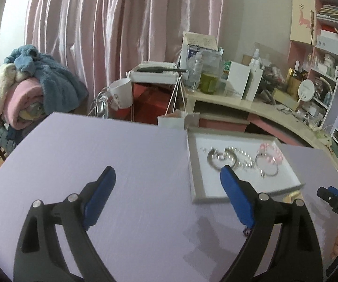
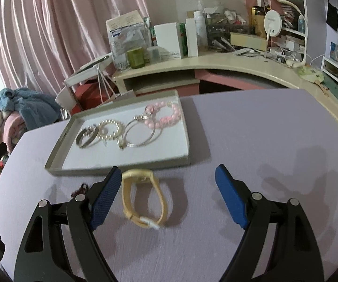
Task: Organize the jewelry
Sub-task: 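Move the right tool to the yellow watch and grasp its strap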
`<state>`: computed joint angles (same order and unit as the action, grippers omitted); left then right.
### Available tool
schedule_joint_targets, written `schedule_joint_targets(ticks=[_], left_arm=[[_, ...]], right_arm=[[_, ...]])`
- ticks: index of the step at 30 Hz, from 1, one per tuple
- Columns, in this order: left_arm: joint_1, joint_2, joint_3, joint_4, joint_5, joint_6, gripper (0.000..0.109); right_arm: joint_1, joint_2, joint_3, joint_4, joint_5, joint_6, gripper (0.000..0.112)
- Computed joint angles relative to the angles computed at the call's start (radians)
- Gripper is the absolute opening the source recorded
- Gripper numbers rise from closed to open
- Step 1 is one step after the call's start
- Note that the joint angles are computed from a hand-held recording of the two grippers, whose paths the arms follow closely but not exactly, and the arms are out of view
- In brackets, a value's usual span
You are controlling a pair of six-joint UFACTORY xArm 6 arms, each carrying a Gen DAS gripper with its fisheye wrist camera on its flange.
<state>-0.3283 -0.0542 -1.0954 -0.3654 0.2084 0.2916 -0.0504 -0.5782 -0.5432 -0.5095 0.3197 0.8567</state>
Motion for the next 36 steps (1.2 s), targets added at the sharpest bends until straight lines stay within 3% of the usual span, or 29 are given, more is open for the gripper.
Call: schedule_joint_targets(ticks=[11, 36], left_arm=[[-0.02, -0.057, 0.094, -0.042, 0.051, 0.016, 0.092], [-0.035, -0.039, 0.084, -0.051, 0.091, 0.031, 0.092]], right_arm=[[0.068, -0.006, 0.026, 0.042, 0.024, -0.027, 0.083], [0.073, 0.052, -0.005, 0.103, 0.057, -0.1, 0.083]])
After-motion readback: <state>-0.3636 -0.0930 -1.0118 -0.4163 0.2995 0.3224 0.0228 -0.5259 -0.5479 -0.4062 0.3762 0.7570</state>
